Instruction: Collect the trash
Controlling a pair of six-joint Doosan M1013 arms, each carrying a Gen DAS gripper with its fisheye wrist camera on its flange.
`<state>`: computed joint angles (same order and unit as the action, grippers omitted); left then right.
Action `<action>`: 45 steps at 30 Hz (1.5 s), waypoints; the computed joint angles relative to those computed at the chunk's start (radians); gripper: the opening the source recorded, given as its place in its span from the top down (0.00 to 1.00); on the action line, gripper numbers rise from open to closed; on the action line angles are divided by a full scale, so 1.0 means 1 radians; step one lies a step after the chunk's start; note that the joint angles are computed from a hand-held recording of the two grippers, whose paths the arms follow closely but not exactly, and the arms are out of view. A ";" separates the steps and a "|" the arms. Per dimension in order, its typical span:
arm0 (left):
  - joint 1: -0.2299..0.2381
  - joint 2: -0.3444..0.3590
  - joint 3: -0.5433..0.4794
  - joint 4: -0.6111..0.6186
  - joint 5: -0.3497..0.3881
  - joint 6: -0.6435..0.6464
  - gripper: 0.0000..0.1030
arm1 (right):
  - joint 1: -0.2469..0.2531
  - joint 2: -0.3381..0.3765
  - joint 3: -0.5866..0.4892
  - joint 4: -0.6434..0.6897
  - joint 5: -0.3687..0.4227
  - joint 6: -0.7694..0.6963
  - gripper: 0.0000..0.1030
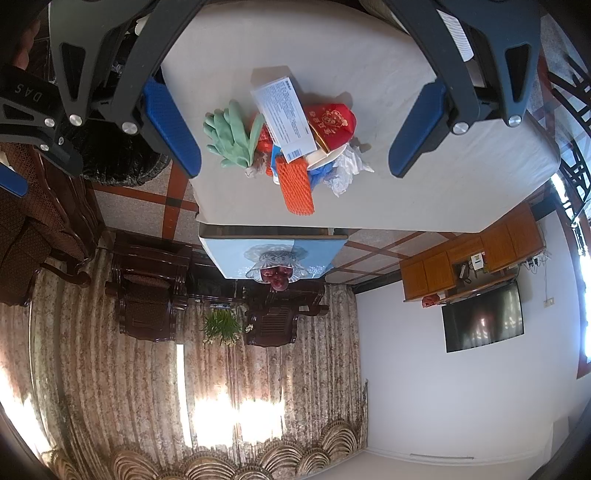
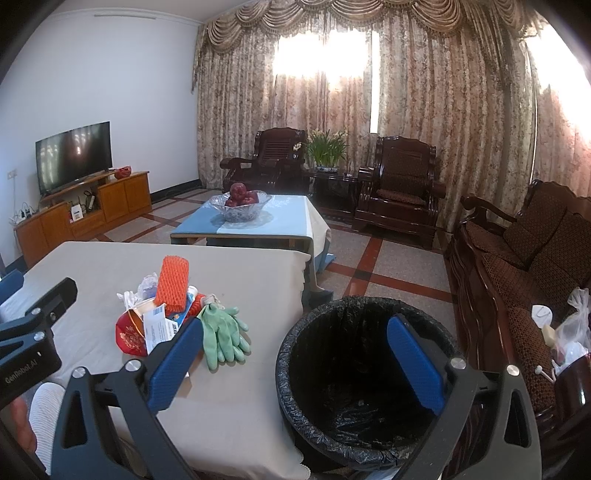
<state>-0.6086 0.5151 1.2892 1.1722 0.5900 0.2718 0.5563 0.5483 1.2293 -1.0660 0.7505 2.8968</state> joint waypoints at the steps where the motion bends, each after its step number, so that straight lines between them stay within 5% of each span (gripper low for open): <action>1: -0.001 0.006 -0.010 -0.008 0.002 0.011 0.05 | 0.000 0.000 0.000 -0.002 0.002 0.000 0.06; 28: 0.003 0.005 -0.005 -0.025 -0.001 0.016 0.05 | 0.000 0.017 -0.009 0.013 -0.012 -0.005 0.06; 38: 0.048 0.034 -0.010 -0.088 0.009 0.007 0.05 | -0.026 0.061 -0.054 0.096 -0.107 -0.107 0.06; 45: 0.081 0.086 -0.042 -0.071 0.114 0.015 0.05 | -0.048 0.145 -0.156 0.245 -0.213 -0.301 0.08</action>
